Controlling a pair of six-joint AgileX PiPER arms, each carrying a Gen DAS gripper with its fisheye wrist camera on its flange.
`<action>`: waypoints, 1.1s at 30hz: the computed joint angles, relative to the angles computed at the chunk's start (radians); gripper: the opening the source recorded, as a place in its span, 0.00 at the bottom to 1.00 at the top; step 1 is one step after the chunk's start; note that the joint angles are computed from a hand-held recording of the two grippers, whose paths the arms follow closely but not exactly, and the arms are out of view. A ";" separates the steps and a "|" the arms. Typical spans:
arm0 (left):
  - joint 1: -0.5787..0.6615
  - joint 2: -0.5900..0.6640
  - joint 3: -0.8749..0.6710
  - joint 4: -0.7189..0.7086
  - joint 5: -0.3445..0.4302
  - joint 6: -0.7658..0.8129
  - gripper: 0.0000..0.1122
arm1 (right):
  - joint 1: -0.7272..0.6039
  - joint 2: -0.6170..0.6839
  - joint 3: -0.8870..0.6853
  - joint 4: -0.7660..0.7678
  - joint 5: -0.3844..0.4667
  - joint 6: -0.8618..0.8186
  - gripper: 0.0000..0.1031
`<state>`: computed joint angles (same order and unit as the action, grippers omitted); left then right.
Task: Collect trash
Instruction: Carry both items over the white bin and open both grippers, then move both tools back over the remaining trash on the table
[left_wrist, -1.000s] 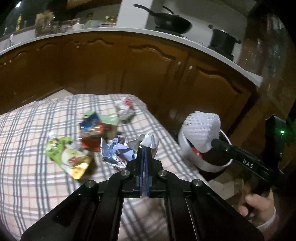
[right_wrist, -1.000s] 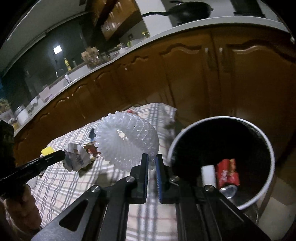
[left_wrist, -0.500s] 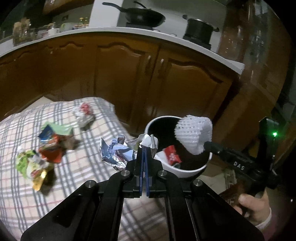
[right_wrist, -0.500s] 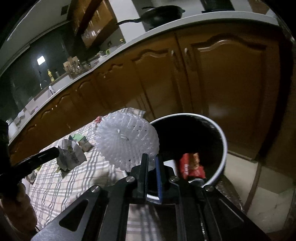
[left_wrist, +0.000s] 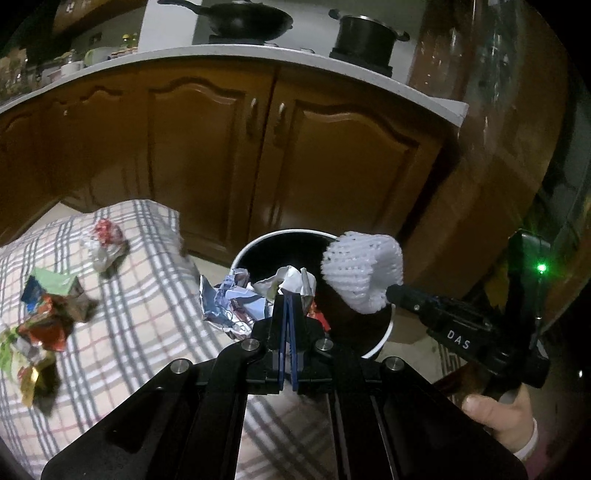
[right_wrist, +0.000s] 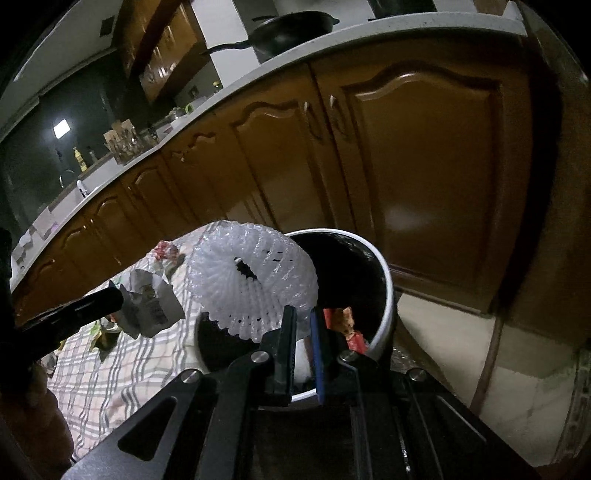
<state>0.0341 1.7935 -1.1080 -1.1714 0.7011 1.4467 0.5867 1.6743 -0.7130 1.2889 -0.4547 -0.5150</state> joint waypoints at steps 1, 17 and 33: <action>-0.010 0.006 -0.006 0.004 -0.007 -0.006 0.01 | -0.008 0.001 0.000 -0.002 0.005 -0.001 0.08; -0.105 0.112 -0.090 0.041 -0.064 -0.069 0.03 | -0.088 0.039 -0.018 -0.065 0.064 0.019 0.11; 0.022 0.085 0.020 0.011 -0.080 -0.025 0.52 | -0.034 0.026 0.031 -0.272 0.000 0.295 0.76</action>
<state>0.0562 1.8782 -1.0878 -1.1605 0.6211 1.4213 0.5531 1.7002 -0.6816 1.0167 -0.4546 -0.2200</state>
